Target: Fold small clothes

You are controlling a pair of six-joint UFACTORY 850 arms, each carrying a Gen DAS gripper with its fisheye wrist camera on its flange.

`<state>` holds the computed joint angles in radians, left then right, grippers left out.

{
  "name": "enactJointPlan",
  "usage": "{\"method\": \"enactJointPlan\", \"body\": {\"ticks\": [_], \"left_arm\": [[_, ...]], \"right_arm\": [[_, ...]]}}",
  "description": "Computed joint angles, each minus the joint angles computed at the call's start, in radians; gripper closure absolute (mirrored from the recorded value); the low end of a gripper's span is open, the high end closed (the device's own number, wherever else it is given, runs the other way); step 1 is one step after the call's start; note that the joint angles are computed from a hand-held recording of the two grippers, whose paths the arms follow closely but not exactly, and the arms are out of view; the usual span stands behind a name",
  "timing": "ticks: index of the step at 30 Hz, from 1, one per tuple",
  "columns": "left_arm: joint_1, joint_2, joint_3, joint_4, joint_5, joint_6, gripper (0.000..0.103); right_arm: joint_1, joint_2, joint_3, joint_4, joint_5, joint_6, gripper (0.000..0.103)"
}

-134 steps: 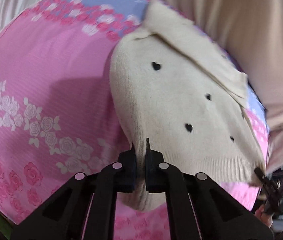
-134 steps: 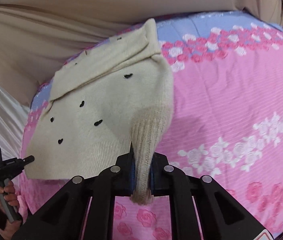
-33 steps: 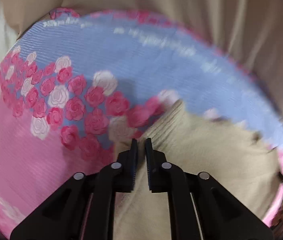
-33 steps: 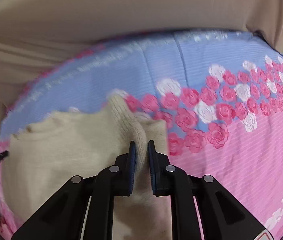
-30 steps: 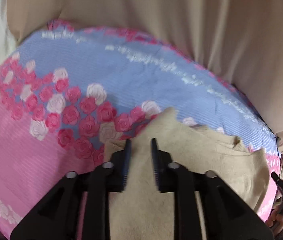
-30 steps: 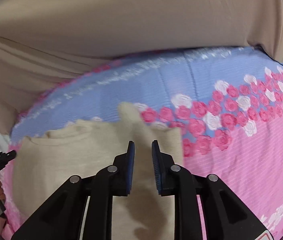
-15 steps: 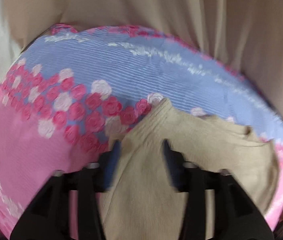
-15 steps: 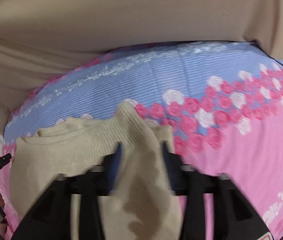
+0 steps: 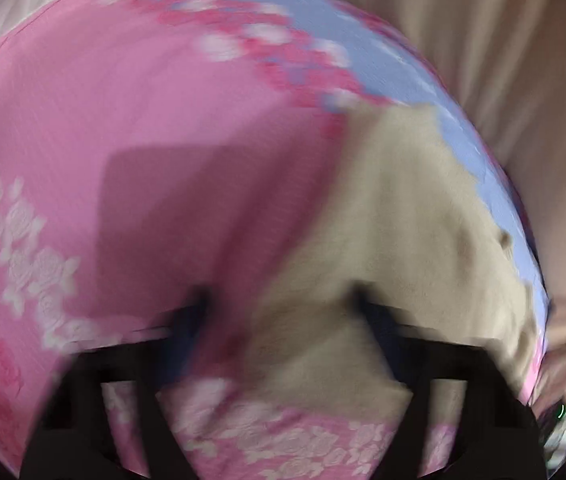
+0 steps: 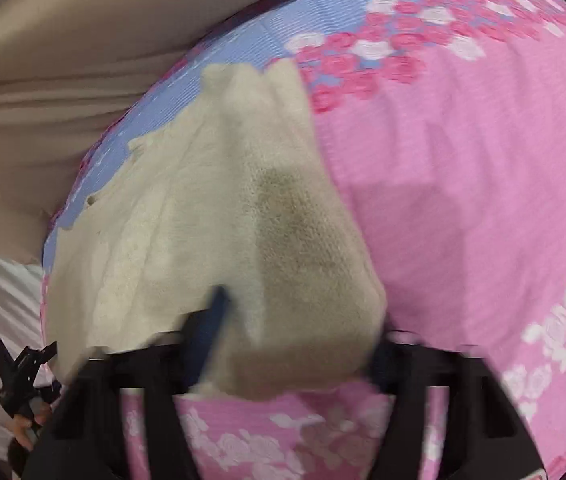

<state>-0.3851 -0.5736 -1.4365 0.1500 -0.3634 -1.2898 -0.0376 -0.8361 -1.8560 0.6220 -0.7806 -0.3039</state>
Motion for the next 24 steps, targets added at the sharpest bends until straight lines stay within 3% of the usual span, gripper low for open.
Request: {"method": "enactJointPlan", "body": {"ticks": [2,6,10,14,16,20,21,24], "left_arm": [[0.001,-0.015,-0.056,-0.044,-0.049,0.033,0.089],[-0.02,0.051,-0.07,-0.015,-0.043,0.049,0.089],[-0.048,0.088,-0.026,-0.12,-0.076,0.114,0.091],[-0.098,0.061,0.017,-0.195,-0.136,0.135,0.09],[-0.126,0.045,0.007,-0.109,-0.179,0.048,0.089],[-0.157,0.067,-0.086,0.098,-0.295,-0.094,0.085],[-0.163,0.065,-0.114,0.151,-0.314,-0.117,0.085],[-0.186,0.011,-0.255,0.329,-0.371,-0.136,0.081]], "right_arm": [[0.01,0.009,-0.022,-0.002,0.017,0.009,0.082],[-0.008,0.094,-0.016,-0.003,0.014,-0.067,0.085],[-0.043,0.212,0.123,-0.119,0.047,-0.051,0.085],[-0.099,0.229,0.251,-0.232,0.014,0.031,0.079],[-0.113,0.233,0.301,-0.271,0.02,0.054,0.075],[-0.127,0.332,0.344,-0.259,0.185,0.125,0.067],[-0.121,0.332,0.313,-0.233,0.188,0.078,0.067],[-0.076,0.258,0.156,-0.138,0.088,-0.088,0.077]]}}
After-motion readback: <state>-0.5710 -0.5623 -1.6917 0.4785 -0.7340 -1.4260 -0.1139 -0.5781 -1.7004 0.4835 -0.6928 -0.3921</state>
